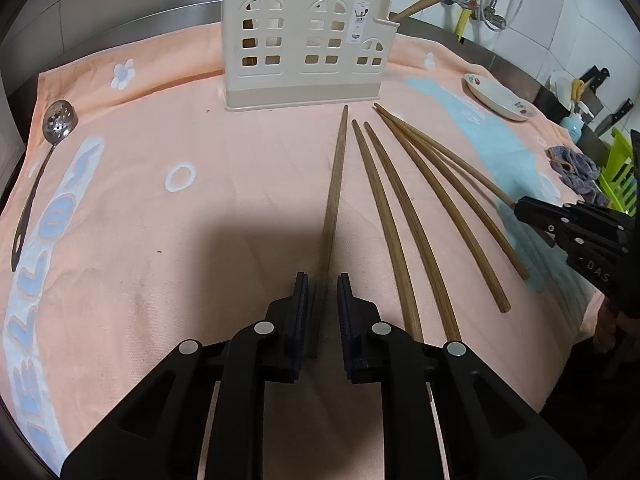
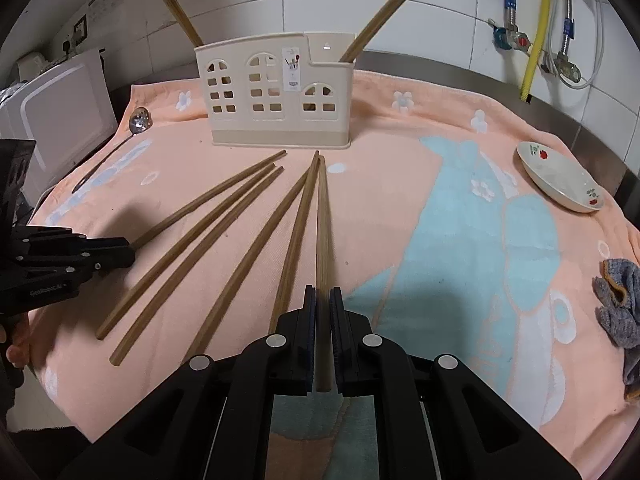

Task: Organize utensils
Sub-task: 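Lower the left and right grippers and each pinch one wooden chopstick, then lift the chopsticks upright and lower them into the cream holder with both grippers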

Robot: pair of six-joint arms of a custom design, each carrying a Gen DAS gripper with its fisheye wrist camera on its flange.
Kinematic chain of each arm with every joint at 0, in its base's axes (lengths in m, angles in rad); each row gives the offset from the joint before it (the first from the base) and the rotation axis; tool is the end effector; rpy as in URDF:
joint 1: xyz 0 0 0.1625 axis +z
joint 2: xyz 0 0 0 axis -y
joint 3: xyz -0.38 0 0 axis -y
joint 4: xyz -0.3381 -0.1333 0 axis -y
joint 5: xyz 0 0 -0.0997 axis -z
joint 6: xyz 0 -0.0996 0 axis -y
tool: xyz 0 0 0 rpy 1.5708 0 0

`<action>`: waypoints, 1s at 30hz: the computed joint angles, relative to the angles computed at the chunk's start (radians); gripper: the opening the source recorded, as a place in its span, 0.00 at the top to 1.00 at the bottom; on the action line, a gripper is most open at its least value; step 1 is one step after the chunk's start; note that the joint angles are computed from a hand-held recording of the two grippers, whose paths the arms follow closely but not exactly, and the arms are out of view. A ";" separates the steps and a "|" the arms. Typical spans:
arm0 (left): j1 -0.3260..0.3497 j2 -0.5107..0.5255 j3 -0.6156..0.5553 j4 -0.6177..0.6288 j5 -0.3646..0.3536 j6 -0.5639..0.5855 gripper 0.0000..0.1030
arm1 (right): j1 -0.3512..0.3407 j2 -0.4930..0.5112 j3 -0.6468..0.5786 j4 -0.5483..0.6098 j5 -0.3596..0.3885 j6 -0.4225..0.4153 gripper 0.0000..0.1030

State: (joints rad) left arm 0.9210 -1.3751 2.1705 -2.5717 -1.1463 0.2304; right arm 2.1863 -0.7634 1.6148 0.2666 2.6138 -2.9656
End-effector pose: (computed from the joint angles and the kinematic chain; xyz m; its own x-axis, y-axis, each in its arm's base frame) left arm -0.1194 -0.4452 0.2253 -0.6206 0.6496 -0.4391 0.7539 0.6482 -0.1066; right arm 0.2866 -0.3235 0.0822 -0.7106 0.1461 0.6883 -0.4010 0.7197 -0.5667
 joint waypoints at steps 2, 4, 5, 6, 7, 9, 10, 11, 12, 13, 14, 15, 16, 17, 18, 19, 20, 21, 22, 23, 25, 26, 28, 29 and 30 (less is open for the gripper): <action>-0.003 -0.001 0.004 -0.006 0.005 0.004 0.86 | 0.007 -0.005 0.000 -0.004 0.000 -0.003 0.93; -0.008 0.000 0.009 -0.014 0.016 0.006 0.90 | 0.013 -0.009 0.000 -0.009 0.000 -0.009 0.93; -0.009 0.001 0.007 -0.012 0.016 0.005 0.93 | 0.016 -0.011 -0.001 -0.010 -0.001 -0.012 0.93; -0.007 -0.001 0.006 -0.010 0.012 0.002 0.93 | 0.020 -0.014 -0.003 -0.013 0.002 -0.016 0.93; -0.007 -0.003 0.005 -0.009 0.009 -0.001 0.93 | 0.024 -0.017 -0.004 -0.015 0.004 -0.021 0.93; -0.011 -0.007 0.006 -0.011 0.007 0.000 0.93 | 0.030 -0.025 -0.004 -0.022 0.007 -0.032 0.93; -0.010 -0.010 0.006 -0.011 0.004 0.003 0.93 | 0.033 -0.028 -0.006 -0.024 0.009 -0.037 0.93; -0.012 -0.013 0.006 -0.011 0.003 0.004 0.93 | 0.036 -0.030 -0.006 -0.026 0.011 -0.038 0.93; -0.014 -0.016 0.007 -0.012 0.004 0.005 0.93 | 0.038 -0.035 -0.004 -0.029 0.010 -0.040 0.93; -0.017 -0.020 0.008 -0.014 0.002 0.006 0.93 | 0.039 -0.041 -0.002 -0.031 0.007 -0.040 0.93; -0.019 -0.025 0.007 -0.015 0.001 0.007 0.93 | 0.040 -0.046 -0.001 -0.034 0.005 -0.042 0.93; -0.023 -0.029 0.006 -0.020 0.001 0.010 0.93 | 0.044 -0.051 -0.001 -0.038 0.006 -0.046 0.93; -0.027 -0.033 0.006 -0.023 0.002 0.010 0.93 | 0.045 -0.052 -0.001 -0.040 0.009 -0.049 0.93; -0.030 -0.037 0.005 -0.023 0.001 0.010 0.93 | 0.047 -0.055 -0.001 -0.041 0.010 -0.050 0.93; -0.036 -0.045 0.004 -0.029 0.001 0.014 0.93 | 0.048 -0.058 0.000 -0.041 0.007 -0.050 0.93; -0.040 -0.050 0.004 -0.031 0.003 0.016 0.93 | 0.049 -0.063 0.001 -0.043 0.003 -0.049 0.93; -0.045 -0.056 0.001 -0.032 0.001 0.018 0.93 | 0.051 -0.068 0.001 -0.045 0.000 -0.053 0.93; -0.051 -0.060 -0.003 -0.033 -0.001 0.023 0.93 | 0.056 -0.075 -0.002 -0.048 0.003 -0.067 0.93; -0.060 -0.066 -0.007 -0.036 0.000 0.031 0.93 | 0.062 -0.080 -0.008 -0.049 0.009 -0.081 0.93; -0.067 -0.069 -0.012 -0.038 -0.001 0.035 0.94 | 0.065 -0.089 -0.009 -0.056 0.009 -0.092 0.93; -0.078 -0.075 -0.023 -0.047 -0.003 0.045 0.94 | 0.072 -0.117 -0.012 -0.076 0.000 -0.126 0.93; -0.083 -0.077 -0.028 -0.052 -0.004 0.049 0.94 | 0.076 -0.125 -0.015 -0.084 0.000 -0.145 0.93; -0.089 -0.075 -0.045 -0.056 -0.011 0.054 0.95 | 0.086 -0.142 -0.029 -0.101 -0.001 -0.193 0.93; -0.094 -0.074 -0.052 -0.058 -0.011 0.055 0.95 | 0.089 -0.146 -0.039 -0.101 -0.003 -0.211 0.93; -0.096 -0.071 -0.060 -0.061 -0.012 0.058 0.95 | 0.093 -0.151 -0.049 -0.106 -0.006 -0.232 0.93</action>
